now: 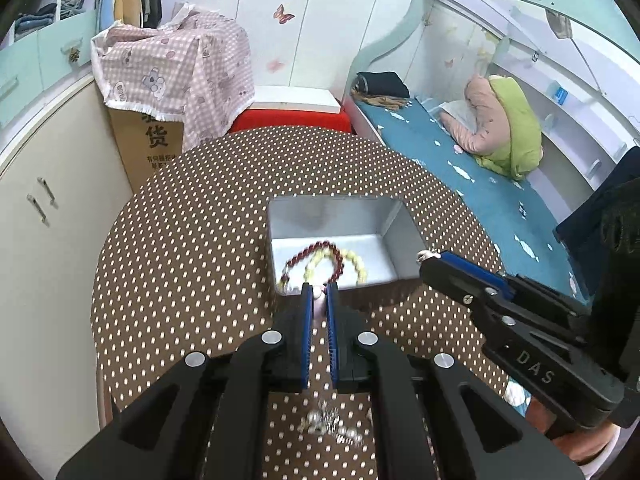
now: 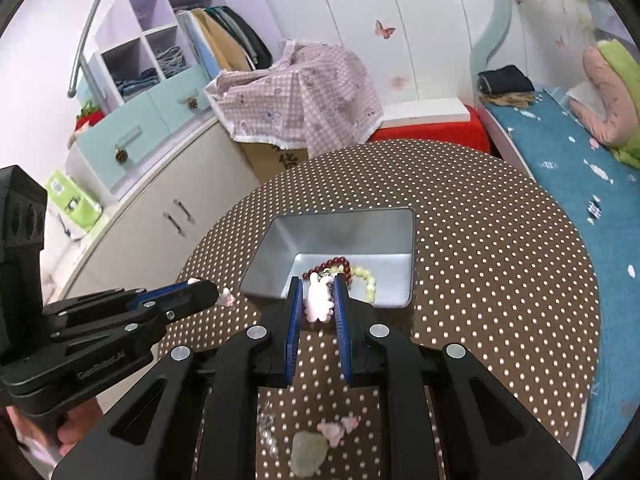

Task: Organize jewelry
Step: 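Carry both held charms with both tools over the grey box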

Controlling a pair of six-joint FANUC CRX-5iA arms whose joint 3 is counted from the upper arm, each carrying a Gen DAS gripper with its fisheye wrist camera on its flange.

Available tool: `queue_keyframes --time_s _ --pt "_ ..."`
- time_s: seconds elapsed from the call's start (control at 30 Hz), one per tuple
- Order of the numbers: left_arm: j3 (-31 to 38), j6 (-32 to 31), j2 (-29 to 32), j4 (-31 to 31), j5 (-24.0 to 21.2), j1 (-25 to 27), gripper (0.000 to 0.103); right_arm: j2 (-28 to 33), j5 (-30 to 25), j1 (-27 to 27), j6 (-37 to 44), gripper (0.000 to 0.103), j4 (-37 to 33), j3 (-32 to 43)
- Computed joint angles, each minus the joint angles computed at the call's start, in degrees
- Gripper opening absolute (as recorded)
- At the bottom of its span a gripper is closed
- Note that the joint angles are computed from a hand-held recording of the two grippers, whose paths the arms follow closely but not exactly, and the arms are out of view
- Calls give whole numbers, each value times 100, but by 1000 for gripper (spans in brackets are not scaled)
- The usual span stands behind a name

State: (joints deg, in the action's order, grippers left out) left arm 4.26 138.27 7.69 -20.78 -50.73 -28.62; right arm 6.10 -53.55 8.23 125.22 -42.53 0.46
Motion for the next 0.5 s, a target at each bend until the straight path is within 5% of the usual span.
queue_keyframes --time_s 0.5 --pt "578 -674 683 630 64 435 6 724 -86 174 -432 17 282 642"
